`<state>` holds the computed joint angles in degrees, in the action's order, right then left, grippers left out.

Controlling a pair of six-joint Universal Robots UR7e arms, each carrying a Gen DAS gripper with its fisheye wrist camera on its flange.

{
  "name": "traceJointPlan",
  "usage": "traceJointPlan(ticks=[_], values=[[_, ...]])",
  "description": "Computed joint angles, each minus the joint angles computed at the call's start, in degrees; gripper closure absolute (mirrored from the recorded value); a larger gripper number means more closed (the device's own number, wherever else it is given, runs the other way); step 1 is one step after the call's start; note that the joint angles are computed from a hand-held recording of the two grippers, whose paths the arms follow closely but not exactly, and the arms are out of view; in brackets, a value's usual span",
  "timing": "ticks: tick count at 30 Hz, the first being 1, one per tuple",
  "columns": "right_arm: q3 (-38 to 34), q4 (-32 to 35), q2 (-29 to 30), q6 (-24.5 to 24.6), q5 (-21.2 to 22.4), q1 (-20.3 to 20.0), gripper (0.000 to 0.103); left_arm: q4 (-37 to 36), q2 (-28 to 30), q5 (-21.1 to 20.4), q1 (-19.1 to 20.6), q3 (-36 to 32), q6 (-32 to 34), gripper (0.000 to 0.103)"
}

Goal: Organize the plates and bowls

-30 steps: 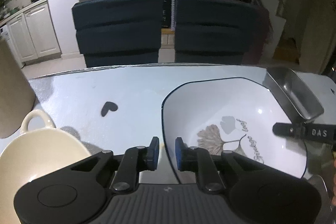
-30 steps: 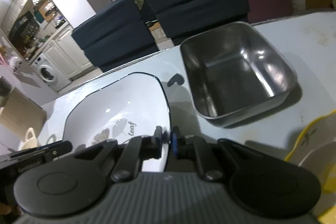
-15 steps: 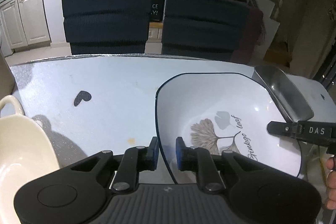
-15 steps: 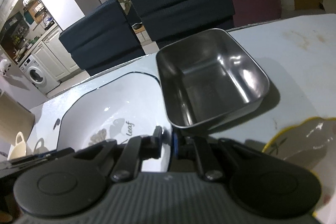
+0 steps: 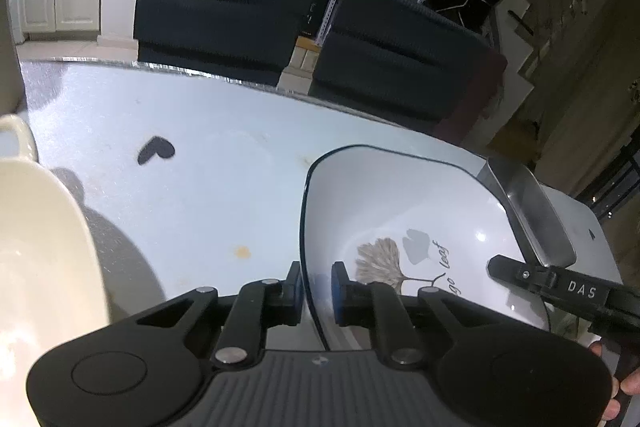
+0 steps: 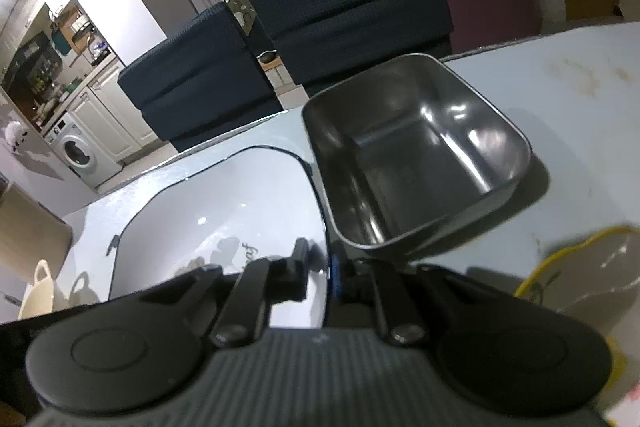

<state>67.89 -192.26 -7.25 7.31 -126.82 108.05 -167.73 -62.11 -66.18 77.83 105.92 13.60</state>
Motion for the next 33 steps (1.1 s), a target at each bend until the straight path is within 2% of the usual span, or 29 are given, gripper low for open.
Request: traceJointPlan(ticks=[3,8,14,23,33], values=[[-0.7,-0.4,0.5,-2.8,-0.3,0.5,0.090,-2.5,-0.3,1.8,-1.1,0.6,1.8,0.088],[-1.2,-2.5,0.6,-6.6,-0.5,1.7,0.090,-4.5,-2.1,2.0,-2.5,1.9,3.1,0.088],[0.8,-5.1,-1.0,-8.3,-0.8,3.3,0.090,-5.0,-6.5,2.0,-4.9,4.6,2.8,0.090],[8.8,-9.6,-7.0,-9.9,-2.9,8.8,0.090,-4.1,-18.8,4.1,-11.8,13.0,2.6,0.090],[19.6,-13.0,-12.2,-8.9,-8.9,16.1,0.090,2.3,-35.9,6.7,-19.2,25.3,-1.4,0.089]])
